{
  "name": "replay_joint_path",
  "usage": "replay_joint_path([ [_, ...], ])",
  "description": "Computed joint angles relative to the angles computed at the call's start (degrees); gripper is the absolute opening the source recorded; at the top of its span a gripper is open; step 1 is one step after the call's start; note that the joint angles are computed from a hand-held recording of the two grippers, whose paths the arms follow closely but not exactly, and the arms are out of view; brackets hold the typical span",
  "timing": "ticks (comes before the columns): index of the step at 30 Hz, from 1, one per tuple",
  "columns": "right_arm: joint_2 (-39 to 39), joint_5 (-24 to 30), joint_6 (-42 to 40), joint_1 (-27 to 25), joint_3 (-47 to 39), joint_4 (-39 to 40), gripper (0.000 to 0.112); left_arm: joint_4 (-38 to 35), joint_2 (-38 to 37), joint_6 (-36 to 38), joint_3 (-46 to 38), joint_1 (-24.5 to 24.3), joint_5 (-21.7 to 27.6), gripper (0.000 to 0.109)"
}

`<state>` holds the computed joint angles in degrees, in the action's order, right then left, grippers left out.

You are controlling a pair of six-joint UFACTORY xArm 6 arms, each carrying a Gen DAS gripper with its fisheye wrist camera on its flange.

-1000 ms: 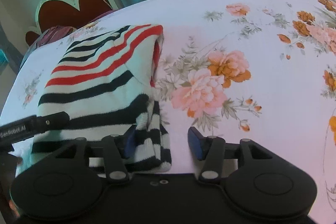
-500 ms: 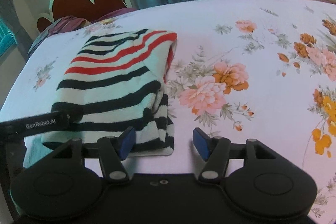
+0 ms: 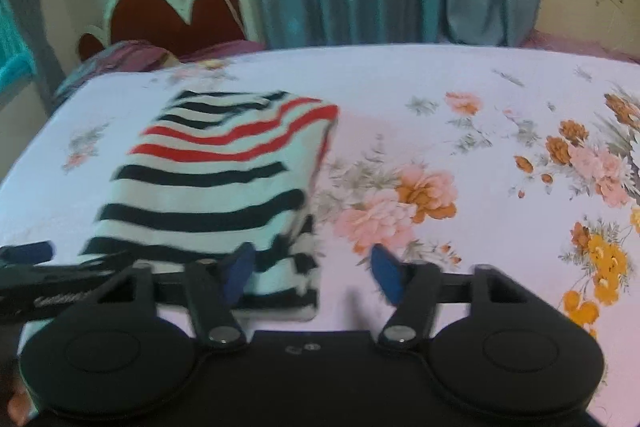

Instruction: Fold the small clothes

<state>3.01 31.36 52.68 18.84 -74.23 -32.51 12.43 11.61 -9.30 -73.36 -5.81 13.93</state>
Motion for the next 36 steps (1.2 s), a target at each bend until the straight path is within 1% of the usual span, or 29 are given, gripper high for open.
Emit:
replay_joint_path([
  [1,0.92,0.15,-0.33,-0.37,-0.57,1.17,0.037,-0.71,0.74,0.4,-0.7,-0.1,0.7,0.103],
  [3,2.44,0.92,-1.58,-0.71,-1.3,2.76,0.036,-1.98,1.5,1.26,-1.11,-0.16,0.77,0.103],
  [6,3.19,3.06,-0.43,-0.47,-1.23,-0.98,0.038,-5.54,1.72,4.85,-1.27,-0.2,0.87,0.103],
  [7,3.2,3.99,0.14,-0.34,-1.22,-1.9,0.034,-5.69,1.52,4.92,-1.21,-0.15,1.18,0.103],
  [8,3.99,7.31,-1.11,0.05,-2.45,-1.44,0.031,-5.73,1.44,4.92,-1.16,-0.13,1.16,0.103],
  [9,4.34,8.24,-2.6,-0.04,-2.16,0.21,0.03,-6.48,1.28,5.69,-1.03,-0.14,1.17,0.103],
  [10,3.24,6.77,-1.69,-0.27,-0.58,-0.53,0.031,-7.52,1.22,6.76,-1.09,-0.18,1.54,0.103],
  [11,2.57,6.39,-0.96,-0.27,0.08,-0.02,0.032,-7.79,1.18,6.84,-1.14,-0.25,1.93,0.103],
  [12,1.79,5.13,0.32,-0.3,0.98,-0.23,0.035,-8.5,1.25,7.11,-1.41,-0.25,2.51,0.103],
  [13,1.16,4.42,2.11,-0.15,1.63,-1.58,0.041,-8.97,1.3,6.92,-1.76,-0.28,3.28,0.103],
  [15,-0.33,4.56,7.47,0.32,2.63,-6.08,0.048,-9.7,1.39,7.28,-2.09,-0.3,3.87,0.103],
  [16,-1.53,3.5,10.47,0.25,3.69,-8.16,0.048,-9.4,1.34,7.13,-1.94,-0.31,3.69,0.103],
  [17,-2.59,1.24,12.82,-0.16,4.78,-9.85,0.048,-8.61,1.3,6.78,-1.69,-0.35,3.28,0.103],
  [18,-3.15,-0.75,14.04,-0.4,5.09,-11.34,0.051,-7.66,1.33,6.3,-1.56,-0.36,2.96,0.103],
  [19,-2.82,-0.7,13.41,0.01,4.24,-12.19,0.054,-6.7,1.34,5.61,-1.5,-0.38,2.83,0.103],
  [21,-0.72,0.39,8.64,0.72,1.54,-10.4,0.055,-5.23,1.59,3.95,-1.94,-0.46,3.35,0.103],
  [23,2.18,4.82,3.64,1.47,-1.72,-7.0,0.054,-4.85,1.74,3.17,-2.34,-0.57,4.04,0.103],
  [24,2.8,6.09,3.3,1.42,-2.25,-6.26,0.053,-4.8,1.78,3.09,-2.45,-0.6,4.29,0.103],
  [25,2.51,5.94,4.09,1.16,-1.75,-5.87,0.054,-4.82,1.73,3.16,-2.44,-0.65,4.41,0.103],
  [27,0.69,3.77,5.45,0.66,0.22,-5.08,0.055,-6.81,1.58,4.98,-2.57,-0.64,5.09,0.103],
  [28,-0.29,3.17,5.88,0.71,1.14,-5.23,0.058,-7.95,1.44,5.88,-2.63,-0.64,5.58,0.103],
  [30,-2.11,2.99,6.24,1.06,2.5,-6.05,0.061,-9.51,0.82,6.87,-2.41,-0.67,6.41,0.103],
  [32,-4.05,2.24,5.67,1.34,4.14,-5.73,0.061,-10.18,-0.64,7.37,-1.04,-0.77,6.2,0.103],
  [34,-5.8,2.18,4.81,1.6,5.45,-4.78,0.068,-10.75,-2.79,8.2,0.99,-0.97,5.71,0.103],
  [35,-6.76,2.29,3.85,1.8,6.12,-3.6,0.076,-10.62,-4.32,8.49,2.46,-1.05,5.07,0.103],
  [36,-7.96,2.28,2.58,2.13,6.91,-2.19,0.076,-10.3,-6.09,8.59,4.15,-1.11,4.39,0.103],
])
